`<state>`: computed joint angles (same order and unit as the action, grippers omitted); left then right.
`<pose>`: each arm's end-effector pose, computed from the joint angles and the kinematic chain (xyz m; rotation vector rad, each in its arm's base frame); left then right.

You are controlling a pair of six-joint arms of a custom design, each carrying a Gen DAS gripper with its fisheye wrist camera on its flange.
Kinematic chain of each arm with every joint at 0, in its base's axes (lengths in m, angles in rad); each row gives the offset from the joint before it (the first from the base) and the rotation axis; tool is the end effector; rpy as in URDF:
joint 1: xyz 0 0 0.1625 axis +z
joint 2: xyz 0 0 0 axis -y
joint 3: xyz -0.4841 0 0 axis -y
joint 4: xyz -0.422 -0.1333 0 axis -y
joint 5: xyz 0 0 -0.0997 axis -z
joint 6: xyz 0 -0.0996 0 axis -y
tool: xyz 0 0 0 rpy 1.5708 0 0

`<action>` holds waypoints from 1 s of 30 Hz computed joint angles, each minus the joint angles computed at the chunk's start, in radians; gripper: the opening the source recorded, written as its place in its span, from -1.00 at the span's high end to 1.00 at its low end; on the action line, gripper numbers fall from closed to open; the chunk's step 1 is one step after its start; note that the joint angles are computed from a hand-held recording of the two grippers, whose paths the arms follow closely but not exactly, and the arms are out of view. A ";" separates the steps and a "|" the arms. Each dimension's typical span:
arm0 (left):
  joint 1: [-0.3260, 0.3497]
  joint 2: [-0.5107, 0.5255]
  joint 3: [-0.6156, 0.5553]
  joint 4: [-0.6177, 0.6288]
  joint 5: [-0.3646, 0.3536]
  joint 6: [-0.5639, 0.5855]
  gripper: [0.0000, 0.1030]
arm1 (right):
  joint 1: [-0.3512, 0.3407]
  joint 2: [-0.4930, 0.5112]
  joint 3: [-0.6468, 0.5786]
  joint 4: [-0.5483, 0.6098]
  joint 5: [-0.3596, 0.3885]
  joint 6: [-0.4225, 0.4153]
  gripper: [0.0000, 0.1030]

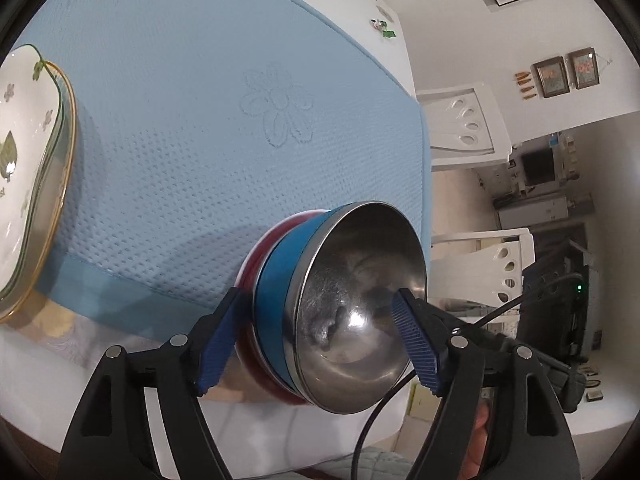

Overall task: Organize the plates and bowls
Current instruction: 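Grasp the rim of the nested bowl stack with both grippers and lift it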

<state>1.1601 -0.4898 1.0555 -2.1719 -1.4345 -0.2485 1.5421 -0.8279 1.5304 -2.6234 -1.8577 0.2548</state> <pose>-0.2193 -0.8715 0.0690 0.2412 3.0122 -0.1174 0.0828 -0.7787 0.1908 -0.4742 -2.8084 0.5467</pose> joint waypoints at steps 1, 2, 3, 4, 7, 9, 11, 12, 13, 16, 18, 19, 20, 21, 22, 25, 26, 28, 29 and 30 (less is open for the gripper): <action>-0.001 0.000 0.000 0.000 0.001 0.000 -0.43 | 0.000 0.006 -0.006 0.010 0.000 -0.002 -0.23; -0.001 -0.003 0.005 -0.001 -0.001 -0.004 -0.43 | -0.001 0.011 -0.012 0.019 0.000 -0.004 -0.23; -0.002 -0.005 0.008 -0.004 -0.005 -0.010 -0.43 | -0.002 0.015 -0.016 0.029 0.002 -0.007 -0.23; -0.003 -0.011 0.018 -0.016 -0.006 -0.014 -0.43 | -0.002 0.017 -0.018 0.032 0.004 -0.010 -0.23; -0.001 -0.030 0.047 -0.061 -0.007 -0.016 -0.43 | -0.002 0.027 -0.028 0.042 0.005 -0.009 -0.23; -0.001 -0.040 0.058 -0.076 0.012 -0.023 -0.50 | -0.005 0.029 -0.029 0.044 0.005 -0.008 -0.23; -0.002 -0.037 0.057 -0.072 0.057 -0.032 -0.83 | -0.008 0.029 -0.029 0.046 0.007 -0.009 -0.23; -0.001 -0.036 0.057 -0.066 0.076 -0.038 -0.83 | -0.010 0.030 -0.032 0.051 0.006 -0.011 -0.23; 0.002 -0.028 0.047 -0.044 0.090 -0.048 -0.83 | -0.010 0.032 -0.036 0.059 0.005 -0.014 -0.23; 0.005 0.010 -0.005 0.065 0.133 -0.058 -0.83 | -0.009 0.042 -0.055 0.085 0.000 -0.030 -0.23; 0.009 0.025 -0.011 0.087 0.148 -0.047 -0.83 | -0.007 0.049 -0.060 0.081 -0.009 -0.042 -0.23; 0.010 0.028 -0.010 0.087 0.148 -0.047 -0.81 | -0.007 0.050 -0.058 0.076 -0.013 -0.049 -0.23; 0.013 0.033 -0.015 0.095 0.150 -0.055 -0.77 | -0.006 0.052 -0.058 0.071 -0.020 -0.058 -0.23; 0.017 0.036 -0.017 0.094 0.139 -0.060 -0.71 | -0.006 0.054 -0.057 0.064 -0.025 -0.066 -0.23; 0.021 0.038 -0.021 0.094 0.125 -0.061 -0.60 | -0.006 0.056 -0.055 0.055 -0.028 -0.073 -0.23; 0.033 0.037 -0.020 0.083 0.089 -0.064 -0.56 | -0.006 0.059 -0.043 0.015 -0.044 -0.096 -0.23; 0.034 0.036 -0.018 0.075 0.085 -0.058 -0.53 | -0.006 0.059 -0.040 0.010 -0.044 -0.099 -0.23; 0.037 0.030 -0.009 0.061 0.072 -0.043 -0.47 | -0.006 0.065 -0.042 0.007 -0.041 -0.102 -0.23; 0.040 0.026 -0.005 0.056 0.063 -0.038 -0.42 | -0.006 0.071 -0.045 0.009 -0.040 -0.100 -0.23; 0.044 0.026 -0.004 0.050 0.047 -0.033 -0.40 | -0.007 0.073 -0.047 0.011 -0.036 -0.099 -0.23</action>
